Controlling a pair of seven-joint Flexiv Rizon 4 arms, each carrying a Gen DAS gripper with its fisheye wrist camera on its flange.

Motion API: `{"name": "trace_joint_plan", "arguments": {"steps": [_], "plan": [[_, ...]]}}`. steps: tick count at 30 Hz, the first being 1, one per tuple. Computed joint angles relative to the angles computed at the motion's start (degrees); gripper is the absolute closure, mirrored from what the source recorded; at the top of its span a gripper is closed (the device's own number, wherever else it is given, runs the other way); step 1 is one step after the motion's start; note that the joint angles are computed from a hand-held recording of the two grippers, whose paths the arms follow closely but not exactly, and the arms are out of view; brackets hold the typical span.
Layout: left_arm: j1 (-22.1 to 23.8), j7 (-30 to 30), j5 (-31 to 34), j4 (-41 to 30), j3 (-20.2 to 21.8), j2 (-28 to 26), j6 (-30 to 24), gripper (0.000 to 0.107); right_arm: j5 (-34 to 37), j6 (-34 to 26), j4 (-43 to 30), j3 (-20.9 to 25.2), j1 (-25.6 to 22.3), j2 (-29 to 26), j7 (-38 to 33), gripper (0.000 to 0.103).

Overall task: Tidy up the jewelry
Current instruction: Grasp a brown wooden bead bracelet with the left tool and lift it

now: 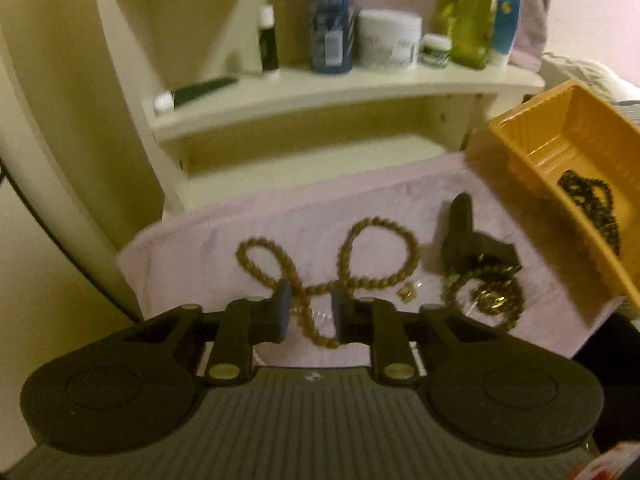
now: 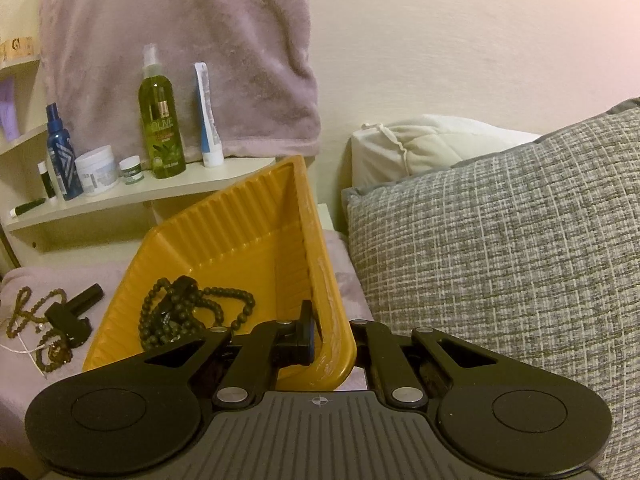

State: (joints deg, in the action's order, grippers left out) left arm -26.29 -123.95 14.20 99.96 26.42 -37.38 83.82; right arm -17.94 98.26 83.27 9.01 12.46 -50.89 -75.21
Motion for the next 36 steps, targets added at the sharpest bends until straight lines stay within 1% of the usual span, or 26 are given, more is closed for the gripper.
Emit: {"name": "trace_joint_plan", "arguments": {"steps": [3, 8, 13, 15, 17, 28, 36], "plan": [[-1.72, -3.17, -0.44, -0.96, 2.24, -2.26, -0.03, 0.093, 0.11, -0.20, -0.14, -0.51, 0.39, -0.04, 0.08, 0.097], [-1.72, -5.19, -1.76, -2.50, 2.45, -4.88, -0.28, 0.094, 0.07, -0.49, -0.53, -0.25, 0.22, -0.27, -0.20, 0.097], [-2.83, -6.45, -1.56, -4.28, 3.95, -6.28, -2.38, 0.099, 0.16, -0.76, -0.74, 0.00, 0.02, -0.40, -0.32, 0.097], [-1.75, -5.92, -1.39, -4.45, 2.59, -5.56, -3.44, 0.101, 0.20, -0.73, -0.70, 0.06, -0.03, -0.40, -0.42, 0.097], [-0.90, -5.26, -0.46, -4.31, 1.67, -4.62, -3.22, 0.101, 0.22, -0.71, -0.72, 0.12, -0.07, -0.42, -0.52, 0.097], [0.34, -4.35, 4.21, -5.20, 0.43, 1.70, -3.29, 0.101, 0.28, -0.28, -0.45, 0.38, -0.34, -0.38, -0.73, 0.097], [1.27, -3.63, 9.02, -8.95, -1.22, 5.50, -4.11, 0.101, 0.20, 0.01, -0.38, 0.62, -0.48, -0.33, -0.79, 0.097]]}}
